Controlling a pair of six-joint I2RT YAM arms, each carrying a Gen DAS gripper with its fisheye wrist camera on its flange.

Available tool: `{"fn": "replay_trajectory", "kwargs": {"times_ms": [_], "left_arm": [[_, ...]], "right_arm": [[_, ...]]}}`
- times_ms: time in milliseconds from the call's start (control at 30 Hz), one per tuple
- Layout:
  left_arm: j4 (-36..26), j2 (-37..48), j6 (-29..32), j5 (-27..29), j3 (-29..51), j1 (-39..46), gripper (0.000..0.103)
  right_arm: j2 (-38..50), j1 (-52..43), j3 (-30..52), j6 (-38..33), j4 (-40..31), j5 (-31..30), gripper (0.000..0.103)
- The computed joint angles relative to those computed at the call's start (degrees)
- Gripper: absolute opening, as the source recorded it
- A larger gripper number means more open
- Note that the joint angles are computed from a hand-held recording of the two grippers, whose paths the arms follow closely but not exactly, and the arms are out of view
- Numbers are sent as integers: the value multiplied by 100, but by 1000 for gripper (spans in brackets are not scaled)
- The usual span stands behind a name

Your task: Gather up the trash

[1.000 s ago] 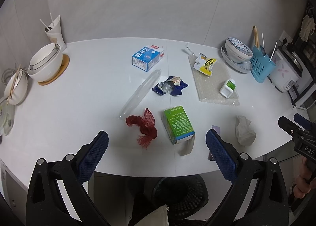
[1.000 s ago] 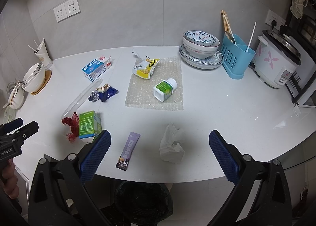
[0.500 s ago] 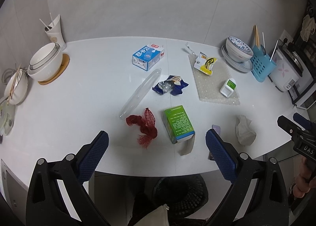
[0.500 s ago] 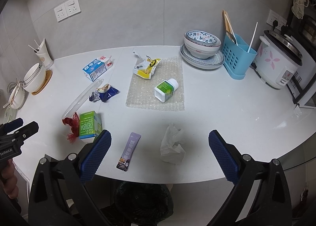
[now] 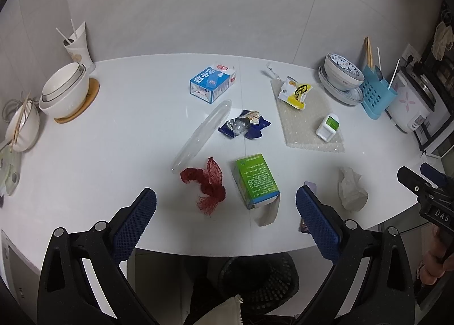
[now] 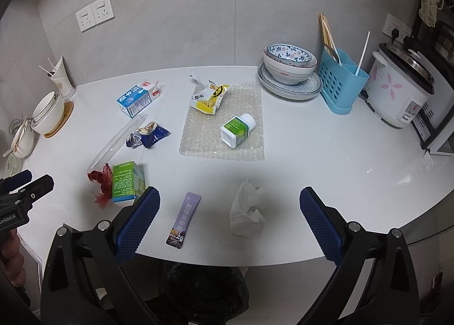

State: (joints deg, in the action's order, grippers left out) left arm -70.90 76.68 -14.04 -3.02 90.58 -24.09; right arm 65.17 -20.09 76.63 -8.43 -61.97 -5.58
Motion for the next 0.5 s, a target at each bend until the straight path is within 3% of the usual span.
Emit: {"fn": "replay_trajectory", "kwargs": {"times_ms": [500], "left_arm": [[323,1174,604,407,560,655,95]], "right_arm": [[1126,490,404,325,460,462,95]]}}
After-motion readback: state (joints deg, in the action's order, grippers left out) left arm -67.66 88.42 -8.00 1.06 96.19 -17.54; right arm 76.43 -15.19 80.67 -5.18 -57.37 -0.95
